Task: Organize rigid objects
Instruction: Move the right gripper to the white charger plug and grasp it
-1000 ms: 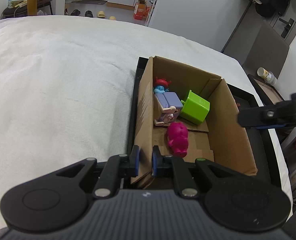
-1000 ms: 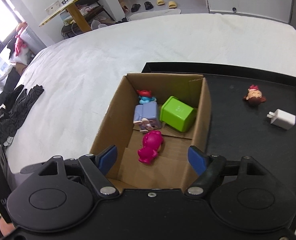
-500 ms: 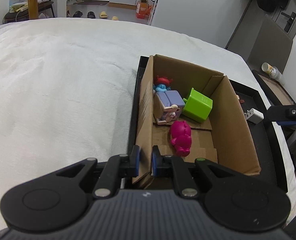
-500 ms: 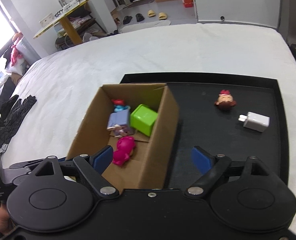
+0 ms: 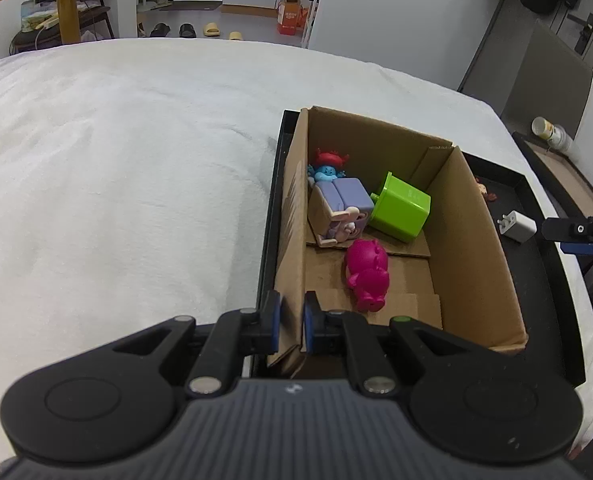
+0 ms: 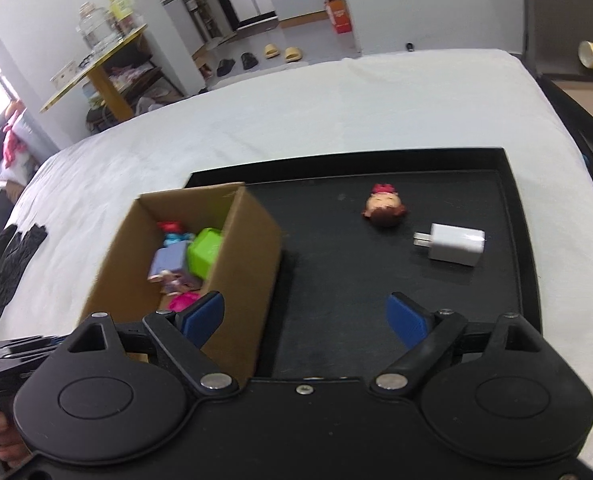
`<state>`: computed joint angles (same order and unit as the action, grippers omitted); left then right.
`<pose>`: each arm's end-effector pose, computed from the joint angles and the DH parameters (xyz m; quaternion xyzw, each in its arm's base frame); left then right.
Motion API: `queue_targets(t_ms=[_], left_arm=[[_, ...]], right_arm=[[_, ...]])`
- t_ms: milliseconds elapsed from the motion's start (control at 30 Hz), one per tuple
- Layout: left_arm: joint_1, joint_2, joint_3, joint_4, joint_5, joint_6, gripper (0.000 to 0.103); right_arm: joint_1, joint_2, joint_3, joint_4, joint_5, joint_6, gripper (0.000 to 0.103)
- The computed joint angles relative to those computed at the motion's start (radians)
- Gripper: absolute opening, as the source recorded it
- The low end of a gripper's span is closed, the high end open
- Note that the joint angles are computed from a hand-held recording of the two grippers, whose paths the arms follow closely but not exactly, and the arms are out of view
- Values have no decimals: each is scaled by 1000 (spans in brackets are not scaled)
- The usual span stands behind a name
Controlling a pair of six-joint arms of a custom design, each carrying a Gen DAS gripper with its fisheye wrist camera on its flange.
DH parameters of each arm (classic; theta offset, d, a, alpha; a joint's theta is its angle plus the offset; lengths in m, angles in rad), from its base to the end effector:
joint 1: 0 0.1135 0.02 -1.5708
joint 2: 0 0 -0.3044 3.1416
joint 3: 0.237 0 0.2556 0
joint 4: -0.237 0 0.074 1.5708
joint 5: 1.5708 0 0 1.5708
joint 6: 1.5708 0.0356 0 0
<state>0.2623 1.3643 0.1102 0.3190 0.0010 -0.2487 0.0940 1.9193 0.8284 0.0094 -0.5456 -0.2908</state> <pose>0.1517 0.0407 0.1058 -0.2399 0.9191 0.0016 0.3125 0.3377 0.0504 0.1147 -0.2427 0.9046 0.2372 0.2578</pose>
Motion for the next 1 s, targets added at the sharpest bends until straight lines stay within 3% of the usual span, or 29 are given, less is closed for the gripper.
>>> queue_targets(t_ms=[267, 400, 633, 1000], left_arm=[[-49, 9, 14, -16, -54, -35, 10], [-68, 40, 25, -6, -73, -50, 10], [-76, 92, 42, 8, -82, -57, 10], [-59, 128, 50, 30, -68, -57, 11]], right_arm=[[-51, 79, 24, 94, -10, 54, 89], [-55, 118, 37, 173, 64, 90, 89], [-58, 195, 91, 219, 114, 174, 89], [-7, 310, 194, 252, 237, 206, 88]])
